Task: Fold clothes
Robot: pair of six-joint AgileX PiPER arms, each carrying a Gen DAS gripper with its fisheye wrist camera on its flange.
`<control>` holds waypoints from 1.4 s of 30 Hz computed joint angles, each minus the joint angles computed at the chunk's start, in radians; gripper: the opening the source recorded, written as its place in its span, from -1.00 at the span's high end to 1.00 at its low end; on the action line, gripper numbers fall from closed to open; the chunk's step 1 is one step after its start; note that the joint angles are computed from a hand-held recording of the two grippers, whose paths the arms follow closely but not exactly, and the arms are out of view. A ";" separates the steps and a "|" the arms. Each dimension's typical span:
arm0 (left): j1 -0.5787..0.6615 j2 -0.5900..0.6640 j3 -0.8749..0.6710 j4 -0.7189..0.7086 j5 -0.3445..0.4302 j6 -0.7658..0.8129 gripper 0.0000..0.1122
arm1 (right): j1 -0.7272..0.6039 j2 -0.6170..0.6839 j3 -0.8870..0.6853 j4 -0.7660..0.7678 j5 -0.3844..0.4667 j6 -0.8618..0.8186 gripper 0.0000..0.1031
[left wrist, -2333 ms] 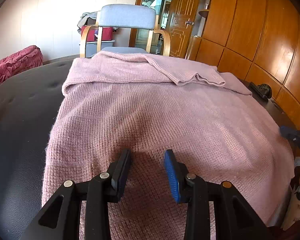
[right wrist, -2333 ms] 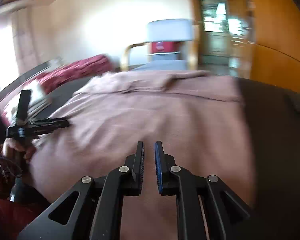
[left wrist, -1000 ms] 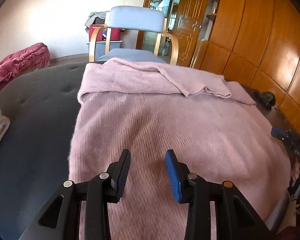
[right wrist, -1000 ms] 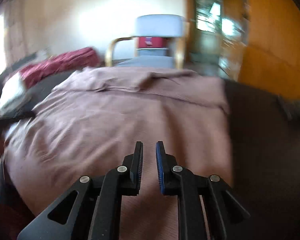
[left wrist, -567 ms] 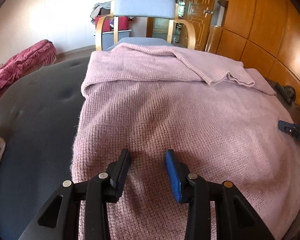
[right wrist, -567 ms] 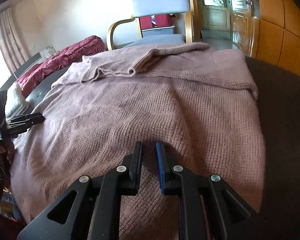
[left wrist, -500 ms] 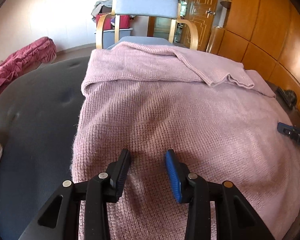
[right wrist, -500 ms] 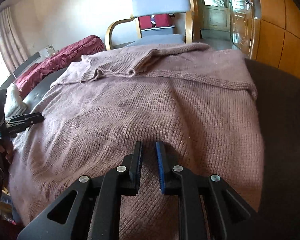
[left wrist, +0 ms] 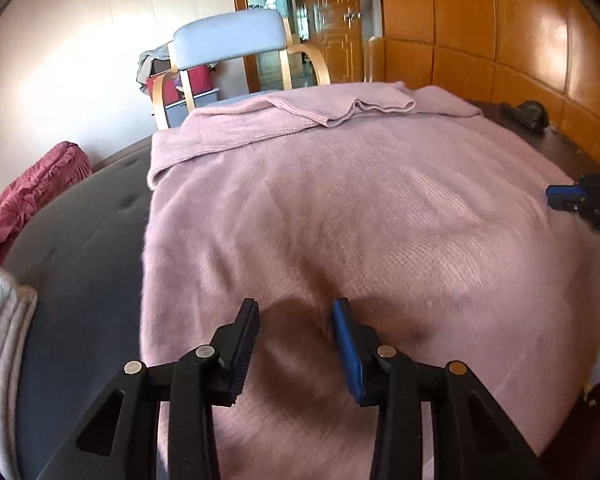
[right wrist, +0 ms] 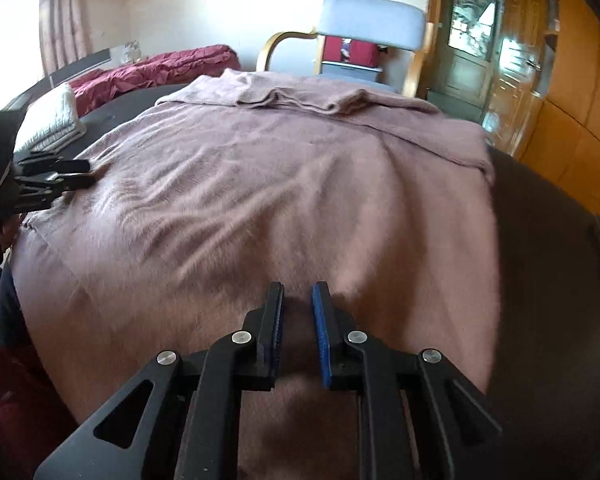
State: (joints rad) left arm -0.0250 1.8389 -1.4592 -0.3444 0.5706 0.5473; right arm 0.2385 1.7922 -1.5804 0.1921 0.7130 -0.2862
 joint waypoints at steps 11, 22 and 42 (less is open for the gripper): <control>-0.148 0.118 -0.290 0.016 0.135 -0.182 0.32 | 0.145 0.246 -0.436 0.061 0.152 0.048 0.68; -0.149 -0.069 0.064 -0.021 0.009 0.022 0.30 | 0.154 0.073 -0.102 0.146 0.063 -0.165 0.59; -0.019 -0.180 0.192 -0.154 0.020 0.120 0.30 | -0.034 -0.157 0.185 0.259 0.023 -0.318 0.53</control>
State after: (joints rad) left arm -0.0437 1.6589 -1.2669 -0.4981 0.5902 0.6672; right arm 0.2048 1.6353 -1.3954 0.4515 0.7358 -0.6047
